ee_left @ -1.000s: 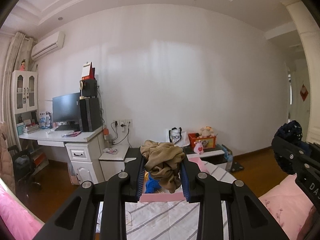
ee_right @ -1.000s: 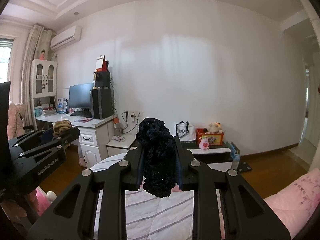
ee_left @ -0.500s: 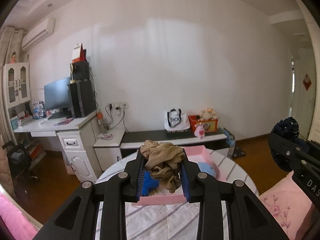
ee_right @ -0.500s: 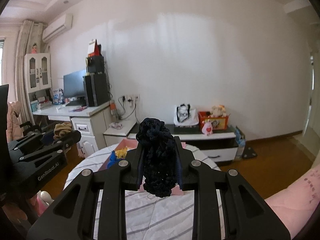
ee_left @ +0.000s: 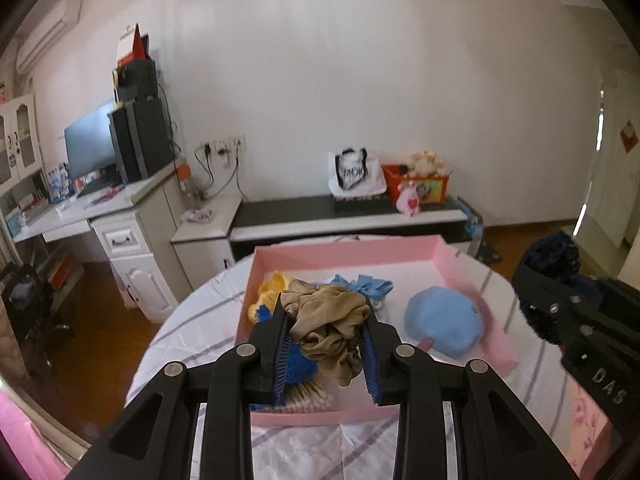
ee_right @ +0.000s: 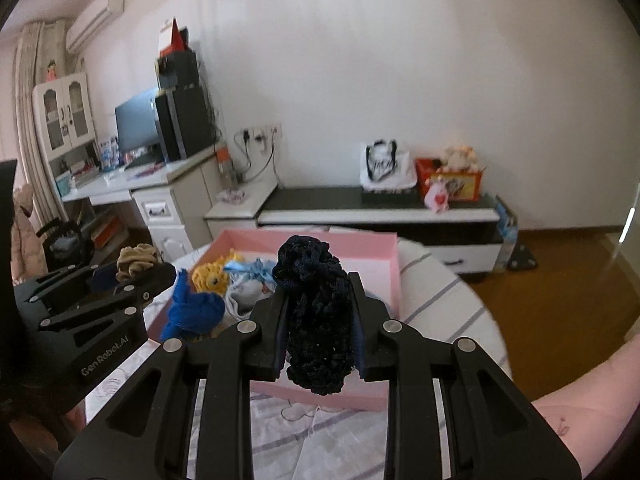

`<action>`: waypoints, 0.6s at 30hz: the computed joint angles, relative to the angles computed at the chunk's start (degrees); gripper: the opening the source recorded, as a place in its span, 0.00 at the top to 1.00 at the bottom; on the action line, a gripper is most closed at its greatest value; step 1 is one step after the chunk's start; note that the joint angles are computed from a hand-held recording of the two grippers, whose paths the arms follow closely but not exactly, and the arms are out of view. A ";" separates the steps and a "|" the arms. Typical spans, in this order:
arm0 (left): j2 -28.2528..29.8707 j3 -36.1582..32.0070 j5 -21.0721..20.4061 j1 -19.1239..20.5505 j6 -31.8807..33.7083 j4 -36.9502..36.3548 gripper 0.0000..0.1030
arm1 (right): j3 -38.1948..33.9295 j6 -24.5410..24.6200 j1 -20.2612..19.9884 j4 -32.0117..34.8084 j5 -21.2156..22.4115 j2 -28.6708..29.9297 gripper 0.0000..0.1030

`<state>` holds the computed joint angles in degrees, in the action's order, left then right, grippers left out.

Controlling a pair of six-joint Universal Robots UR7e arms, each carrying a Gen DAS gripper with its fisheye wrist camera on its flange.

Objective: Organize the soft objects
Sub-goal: 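Lower the cloth and knit into the pink box and open both tools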

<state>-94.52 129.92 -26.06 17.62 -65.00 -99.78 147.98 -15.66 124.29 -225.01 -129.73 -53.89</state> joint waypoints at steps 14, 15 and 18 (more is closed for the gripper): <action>16.69 -7.32 -2.58 18.49 36.13 -39.89 0.72 | -3.89 -3.43 -7.67 0.57 4.56 5.60 0.76; 16.97 -7.33 -2.99 19.19 37.40 -41.54 0.72 | -3.91 -3.56 -8.07 0.59 4.72 5.75 0.76; 17.64 -7.33 -2.67 20.45 39.10 -43.71 0.69 | -3.89 -3.49 -8.67 0.99 5.08 5.64 0.70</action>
